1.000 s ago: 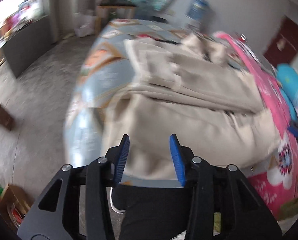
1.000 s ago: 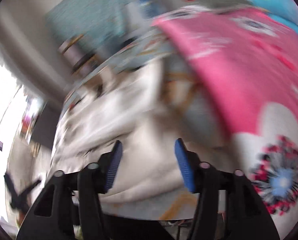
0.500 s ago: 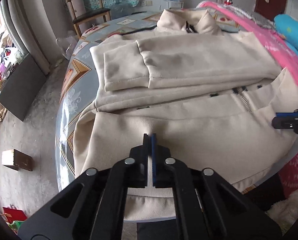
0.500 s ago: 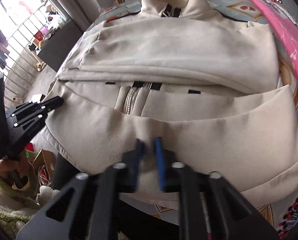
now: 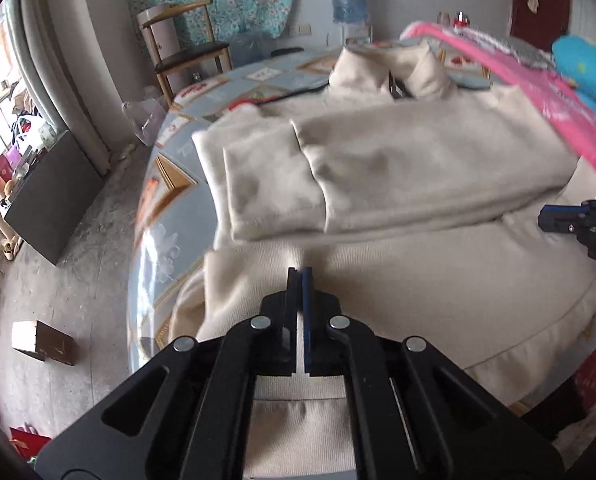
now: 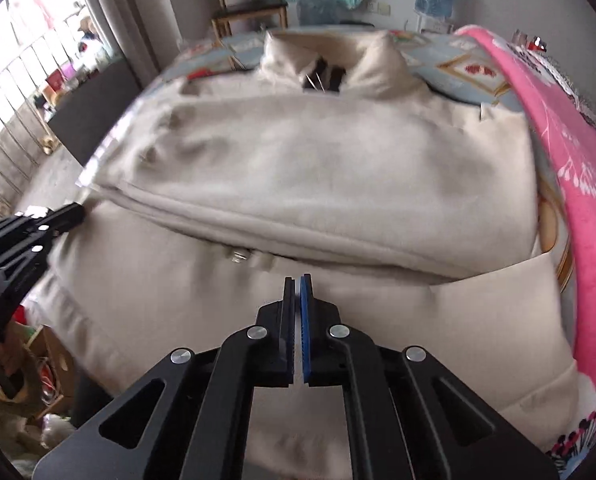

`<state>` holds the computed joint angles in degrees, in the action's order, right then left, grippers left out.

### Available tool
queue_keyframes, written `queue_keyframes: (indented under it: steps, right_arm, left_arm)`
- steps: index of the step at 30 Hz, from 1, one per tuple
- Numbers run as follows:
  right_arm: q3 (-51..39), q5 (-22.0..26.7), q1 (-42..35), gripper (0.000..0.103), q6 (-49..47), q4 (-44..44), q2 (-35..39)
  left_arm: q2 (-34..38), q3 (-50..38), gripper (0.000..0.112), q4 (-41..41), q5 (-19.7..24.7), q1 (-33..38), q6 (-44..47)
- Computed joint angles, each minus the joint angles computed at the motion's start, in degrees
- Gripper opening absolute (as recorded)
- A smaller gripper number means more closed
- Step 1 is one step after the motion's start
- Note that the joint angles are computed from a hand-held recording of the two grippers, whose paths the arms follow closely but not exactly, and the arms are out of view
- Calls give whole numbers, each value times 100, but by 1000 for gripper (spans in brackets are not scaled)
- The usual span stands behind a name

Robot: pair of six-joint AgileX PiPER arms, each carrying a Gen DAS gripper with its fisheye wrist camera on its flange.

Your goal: Fold large clothes

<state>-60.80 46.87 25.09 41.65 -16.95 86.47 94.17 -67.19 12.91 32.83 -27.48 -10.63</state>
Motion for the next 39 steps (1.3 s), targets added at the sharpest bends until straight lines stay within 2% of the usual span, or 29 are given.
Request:
queue_keyframes:
  steps: [4,6,8,9,10,12,14,19,20,21,22,25,30,35,38,39]
  right_arm:
    - [326,-359,-510,3,-258,535,-486]
    - [601,-492,-1179,3,-734,1230,-1100]
    - [756,-338,-1729,6,-1125,1652,-1577]
    - [763,-94,-1969,16,-1265,1692,-1765]
    - [771,75,-2034,34,-1235,1584,-1850]
    - [826,282,-2022,47,-1227,1432,-1908]
    - [866,308,-1964,47,-1418,1590,-1775]
    - [991,120,-1313,46,-502,569,-1142]
    - [1019,70,-1169,42,-281,299,-1104]
    - [966,81,-1047,26,-289,150,-1043]
    - [922,79,-1031,4,-405,229,-1024]
    - [812,280,-752,4,-11,-178,-1136]
    - [691,290,-774,3,526,-514,-1653]
    - [837,-175,-1118,3,411,-379,-1349]
    - [999,-381,-1039,3,718,-748,-905]
    - [1076,-474,-1005,3,875,-894,-872]
  left_arm:
    - [69,154,2,802,-120,-215,-659]
    - [54,173,2,854,-116,-237,-725]
    - [37,175,2,676,-130,-181,-591]
    - [44,157,2,548,-131,-139,-490]
    - [61,134,2,465,-128,-114,-428]
    - [78,105,2,336,-122,-72,-323]
    - [114,69,2,301,-115,-58,-290]
    - [142,58,2,389,-142,-73,-437]
    - [129,90,2,435,-193,-80,-485]
    - [106,111,2,457,-226,-87,-502]
    - [50,148,2,457,-277,-85,-495]
    - [-269,231,2,587,-421,-100,-617]
    - [-516,-44,2,528,-480,-38,-612]
    - [168,-362,2,1085,-327,-155,-955]
    - [475,-265,2,1556,-299,-282,-1332]
    - [483,-162,2,1979,-337,-379,-1665]
